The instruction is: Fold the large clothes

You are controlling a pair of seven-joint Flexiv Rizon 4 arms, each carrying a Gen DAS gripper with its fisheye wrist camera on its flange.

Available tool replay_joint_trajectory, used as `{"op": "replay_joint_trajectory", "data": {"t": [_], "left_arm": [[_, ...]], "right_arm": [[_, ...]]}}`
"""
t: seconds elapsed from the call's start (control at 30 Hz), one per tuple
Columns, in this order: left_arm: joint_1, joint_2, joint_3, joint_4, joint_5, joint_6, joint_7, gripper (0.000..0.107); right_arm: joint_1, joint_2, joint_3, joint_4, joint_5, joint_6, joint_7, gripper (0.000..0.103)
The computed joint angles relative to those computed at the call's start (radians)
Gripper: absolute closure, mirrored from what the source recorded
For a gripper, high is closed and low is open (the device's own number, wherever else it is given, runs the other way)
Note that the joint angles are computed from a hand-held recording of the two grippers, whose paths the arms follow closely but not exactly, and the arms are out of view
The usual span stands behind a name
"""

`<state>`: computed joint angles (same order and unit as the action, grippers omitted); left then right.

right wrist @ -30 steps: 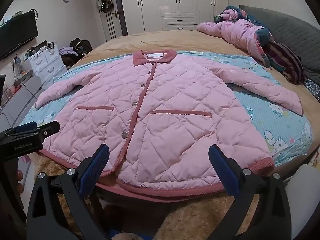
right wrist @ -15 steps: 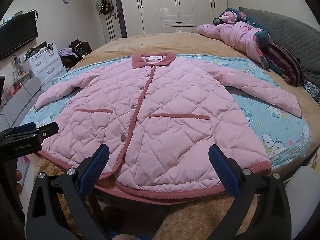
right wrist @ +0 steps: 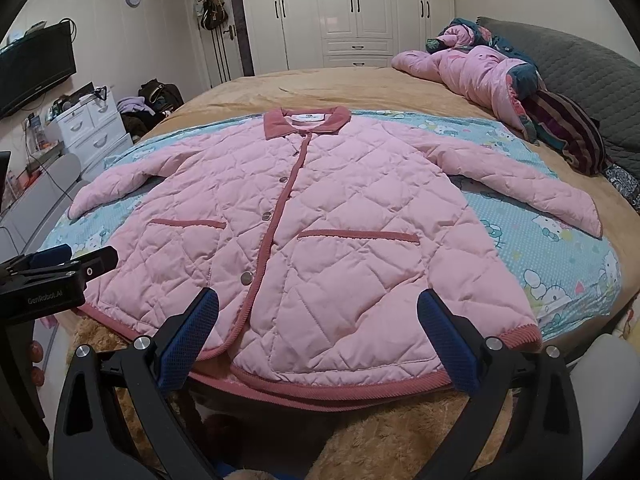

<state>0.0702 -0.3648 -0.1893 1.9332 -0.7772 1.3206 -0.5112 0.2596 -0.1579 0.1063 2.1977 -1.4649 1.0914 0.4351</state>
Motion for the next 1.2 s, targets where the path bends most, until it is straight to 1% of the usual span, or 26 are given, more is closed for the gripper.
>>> {"op": "replay_joint_trajectory", "data": {"t": [0.13,0.17,0.37,0.87,1.0,1.2], "left_arm": [[-0.002,0.003,0.008,-0.007,0.009,-0.012,-0.008,0.013],[0.001,-0.003,-0.007,0.007,-0.014,0.013,0.009,0.013],[-0.002,-0.003,0.0,-0.001,0.001,0.007,-0.002,0.012],[0.001,-0.006,-0.008,0.006,-0.003,0.011,0.009,0.013],[-0.002,-0.014,-0.004,-0.001,0.012,0.009,-0.003,0.012],[-0.004,-0.033,-0.013,-0.023,0.023,0.018,-0.004,0.013]], "right_arm": [[-0.002,0.001,-0.001,0.001,-0.003,0.003,0.001,0.004],[-0.003,0.001,-0.001,0.001,-0.004,0.005,0.002,0.004],[-0.002,0.0,-0.001,0.0,-0.003,0.002,0.001,0.004],[-0.001,-0.001,-0.001,-0.002,0.003,0.003,-0.004,0.004],[-0.001,-0.002,-0.001,-0.002,0.001,0.003,0.0,0.004],[-0.004,-0.018,-0.009,-0.018,0.024,0.013,-0.028,0.004]]}}
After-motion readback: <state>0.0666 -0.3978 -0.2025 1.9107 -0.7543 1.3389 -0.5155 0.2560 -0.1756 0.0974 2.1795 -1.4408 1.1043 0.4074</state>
